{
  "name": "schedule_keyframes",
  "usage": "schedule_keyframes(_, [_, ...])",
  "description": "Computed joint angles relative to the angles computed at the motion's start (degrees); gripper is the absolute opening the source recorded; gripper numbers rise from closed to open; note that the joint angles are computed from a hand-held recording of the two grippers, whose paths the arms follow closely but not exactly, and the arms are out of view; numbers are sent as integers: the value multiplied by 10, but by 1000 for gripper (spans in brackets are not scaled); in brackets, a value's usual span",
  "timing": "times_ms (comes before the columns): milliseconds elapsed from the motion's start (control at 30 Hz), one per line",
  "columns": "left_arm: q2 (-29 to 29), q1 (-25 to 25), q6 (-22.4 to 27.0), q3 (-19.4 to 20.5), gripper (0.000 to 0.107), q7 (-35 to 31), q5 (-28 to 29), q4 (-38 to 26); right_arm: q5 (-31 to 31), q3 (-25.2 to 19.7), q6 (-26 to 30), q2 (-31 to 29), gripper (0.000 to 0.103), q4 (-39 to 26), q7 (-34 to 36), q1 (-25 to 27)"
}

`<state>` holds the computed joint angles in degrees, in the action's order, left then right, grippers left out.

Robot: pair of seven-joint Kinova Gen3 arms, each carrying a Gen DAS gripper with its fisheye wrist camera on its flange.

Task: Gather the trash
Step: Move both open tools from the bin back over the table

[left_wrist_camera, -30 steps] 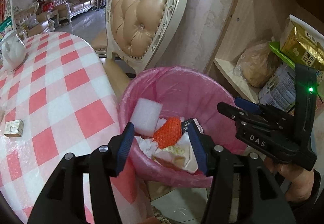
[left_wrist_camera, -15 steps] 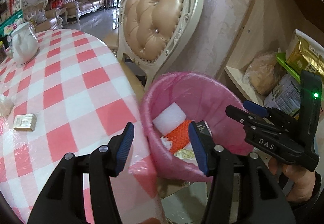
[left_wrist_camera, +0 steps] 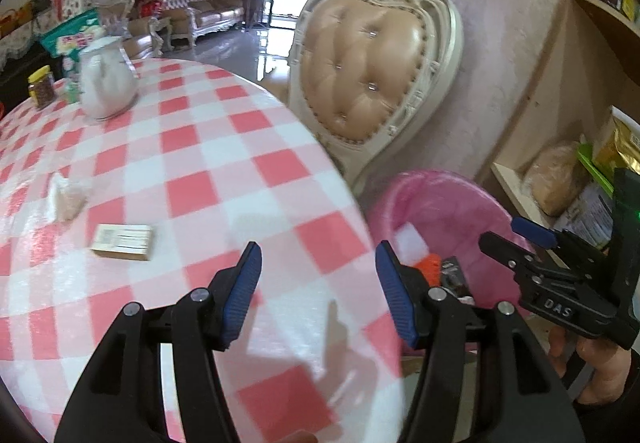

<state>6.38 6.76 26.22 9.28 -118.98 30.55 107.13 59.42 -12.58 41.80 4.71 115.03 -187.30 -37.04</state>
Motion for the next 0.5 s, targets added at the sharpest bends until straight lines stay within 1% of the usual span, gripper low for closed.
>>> schedule_keyframes(267, [-3, -42, 7, -26, 57, -24, 3, -6, -2, 6, -8, 43, 73, -58, 40, -24])
schedule_keyframes(500, [15, -83, 11, -41, 57, -42, 2, -24, -19, 29, -23, 81, 73, -112, 87, -50])
